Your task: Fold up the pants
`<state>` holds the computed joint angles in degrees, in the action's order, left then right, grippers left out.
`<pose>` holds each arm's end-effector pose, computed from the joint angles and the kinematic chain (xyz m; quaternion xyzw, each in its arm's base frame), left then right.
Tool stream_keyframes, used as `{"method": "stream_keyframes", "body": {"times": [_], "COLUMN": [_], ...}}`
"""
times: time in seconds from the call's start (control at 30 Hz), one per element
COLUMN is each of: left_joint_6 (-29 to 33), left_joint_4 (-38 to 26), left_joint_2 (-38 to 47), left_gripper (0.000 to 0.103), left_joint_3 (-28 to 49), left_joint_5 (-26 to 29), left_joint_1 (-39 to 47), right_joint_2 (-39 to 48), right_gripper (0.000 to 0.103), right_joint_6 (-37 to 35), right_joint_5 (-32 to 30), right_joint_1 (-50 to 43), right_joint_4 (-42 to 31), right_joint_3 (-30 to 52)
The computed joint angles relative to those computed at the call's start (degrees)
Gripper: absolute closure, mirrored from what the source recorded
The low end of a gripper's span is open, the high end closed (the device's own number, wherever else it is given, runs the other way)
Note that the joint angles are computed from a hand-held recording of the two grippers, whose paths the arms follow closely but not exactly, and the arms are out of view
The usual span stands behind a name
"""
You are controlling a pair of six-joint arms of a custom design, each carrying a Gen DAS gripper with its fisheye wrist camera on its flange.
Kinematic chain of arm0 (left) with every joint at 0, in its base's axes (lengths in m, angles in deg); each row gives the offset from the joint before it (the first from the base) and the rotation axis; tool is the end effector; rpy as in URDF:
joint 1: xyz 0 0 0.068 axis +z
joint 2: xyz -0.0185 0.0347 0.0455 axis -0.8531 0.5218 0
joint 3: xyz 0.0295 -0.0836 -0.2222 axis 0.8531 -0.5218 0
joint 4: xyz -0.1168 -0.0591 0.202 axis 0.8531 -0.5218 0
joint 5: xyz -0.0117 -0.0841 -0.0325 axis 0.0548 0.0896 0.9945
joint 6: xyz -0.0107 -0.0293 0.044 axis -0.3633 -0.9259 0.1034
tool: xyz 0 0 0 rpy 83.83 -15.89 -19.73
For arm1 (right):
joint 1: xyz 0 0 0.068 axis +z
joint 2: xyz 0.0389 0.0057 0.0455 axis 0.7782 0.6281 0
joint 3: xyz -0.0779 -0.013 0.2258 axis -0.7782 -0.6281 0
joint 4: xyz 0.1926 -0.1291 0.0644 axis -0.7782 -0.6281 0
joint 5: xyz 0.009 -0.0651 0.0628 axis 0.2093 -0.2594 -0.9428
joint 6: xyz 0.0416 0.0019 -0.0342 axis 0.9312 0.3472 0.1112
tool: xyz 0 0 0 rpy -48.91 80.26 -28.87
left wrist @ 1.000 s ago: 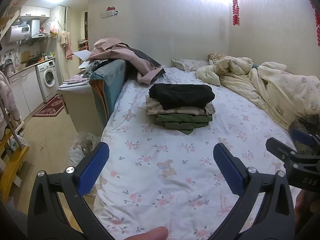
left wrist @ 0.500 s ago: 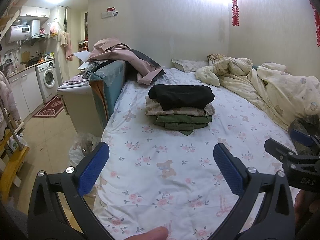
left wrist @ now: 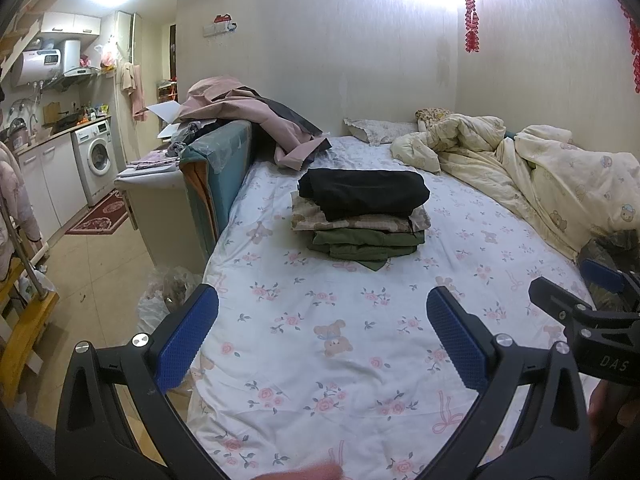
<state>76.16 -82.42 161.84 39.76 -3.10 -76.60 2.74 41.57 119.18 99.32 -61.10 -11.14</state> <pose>0.3108 -0.1058 0.2736 0.1889 0.8464 -0.1157 0.4842 0.2049 0.1893 0.2699 0.1555 0.8648 -0.0425 0.4755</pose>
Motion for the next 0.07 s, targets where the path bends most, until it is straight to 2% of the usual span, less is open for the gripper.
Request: {"method": "stream_keyframes", "body": {"times": [0.07], "left_joint_6": [-0.19], "left_joint_4": [-0.75], "left_joint_2": [0.0], "left_gripper": [0.0], "left_joint_3": [0.64], "left_joint_5": [-0.32], "left_joint_1": [-0.13], "right_joint_2": [-0.04], "right_gripper": [0.0], "right_joint_6": [0.03], "right_joint_5": [0.07], "right_joint_1": [0.05], "right_joint_4": [0.03], "right_joint_3": [-0.03]}}
